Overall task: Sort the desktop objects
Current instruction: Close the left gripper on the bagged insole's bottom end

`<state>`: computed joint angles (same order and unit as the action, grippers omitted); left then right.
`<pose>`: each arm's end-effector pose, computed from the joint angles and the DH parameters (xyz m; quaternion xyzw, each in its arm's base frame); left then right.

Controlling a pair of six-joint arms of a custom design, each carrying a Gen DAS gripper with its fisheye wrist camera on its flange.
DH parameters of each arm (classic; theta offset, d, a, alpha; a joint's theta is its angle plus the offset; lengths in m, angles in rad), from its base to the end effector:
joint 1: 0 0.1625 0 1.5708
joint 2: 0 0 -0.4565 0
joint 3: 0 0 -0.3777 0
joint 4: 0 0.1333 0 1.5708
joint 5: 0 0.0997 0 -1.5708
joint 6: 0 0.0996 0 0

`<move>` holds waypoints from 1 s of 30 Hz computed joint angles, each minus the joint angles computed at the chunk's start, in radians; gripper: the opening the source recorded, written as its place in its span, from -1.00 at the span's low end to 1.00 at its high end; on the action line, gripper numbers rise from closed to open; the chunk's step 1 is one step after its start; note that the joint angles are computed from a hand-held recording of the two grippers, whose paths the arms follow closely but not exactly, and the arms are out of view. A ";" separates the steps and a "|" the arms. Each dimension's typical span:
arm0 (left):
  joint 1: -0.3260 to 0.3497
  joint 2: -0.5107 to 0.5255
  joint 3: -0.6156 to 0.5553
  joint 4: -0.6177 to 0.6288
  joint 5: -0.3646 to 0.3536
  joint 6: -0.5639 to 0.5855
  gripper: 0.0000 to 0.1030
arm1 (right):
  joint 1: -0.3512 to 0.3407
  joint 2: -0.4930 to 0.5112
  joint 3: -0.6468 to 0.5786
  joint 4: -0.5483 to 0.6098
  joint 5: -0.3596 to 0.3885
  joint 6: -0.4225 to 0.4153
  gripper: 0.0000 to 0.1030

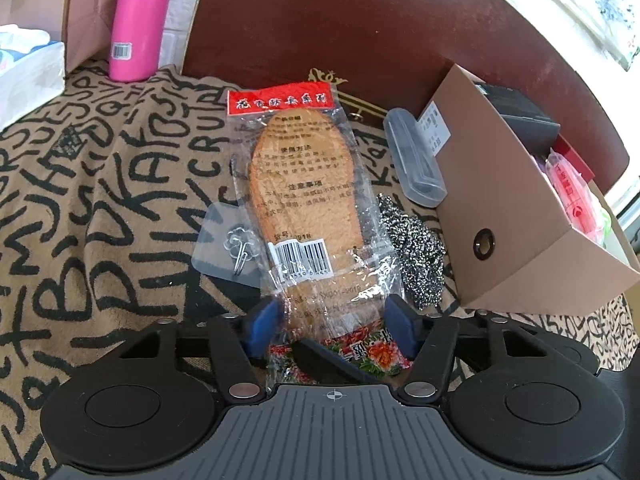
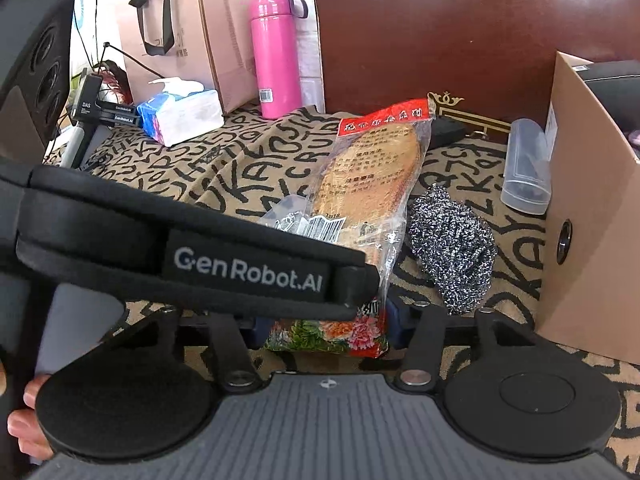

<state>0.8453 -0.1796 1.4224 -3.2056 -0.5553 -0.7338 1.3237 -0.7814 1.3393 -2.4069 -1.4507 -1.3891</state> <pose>-0.2901 -0.6556 -0.1240 -0.0982 0.8567 -0.4448 0.2420 -0.0469 -0.7797 0.2163 0.5413 -0.8272 0.1380 0.0604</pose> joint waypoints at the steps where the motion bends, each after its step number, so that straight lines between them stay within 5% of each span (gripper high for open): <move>1: -0.001 -0.001 0.000 0.003 0.002 -0.001 0.11 | 0.000 -0.001 -0.001 0.002 0.001 0.001 0.05; 14: -0.053 -0.006 0.004 0.066 0.052 -0.048 0.00 | -0.009 -0.056 0.032 0.028 0.024 -0.029 -0.14; 30: -0.157 -0.006 0.027 0.292 -0.004 -0.266 0.05 | -0.084 -0.190 0.071 0.194 0.023 -0.084 -0.15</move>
<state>0.6888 -0.1859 1.4492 -2.9132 -0.5592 -1.0001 1.2396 -0.9719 1.4105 -2.2130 -1.4280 -1.4728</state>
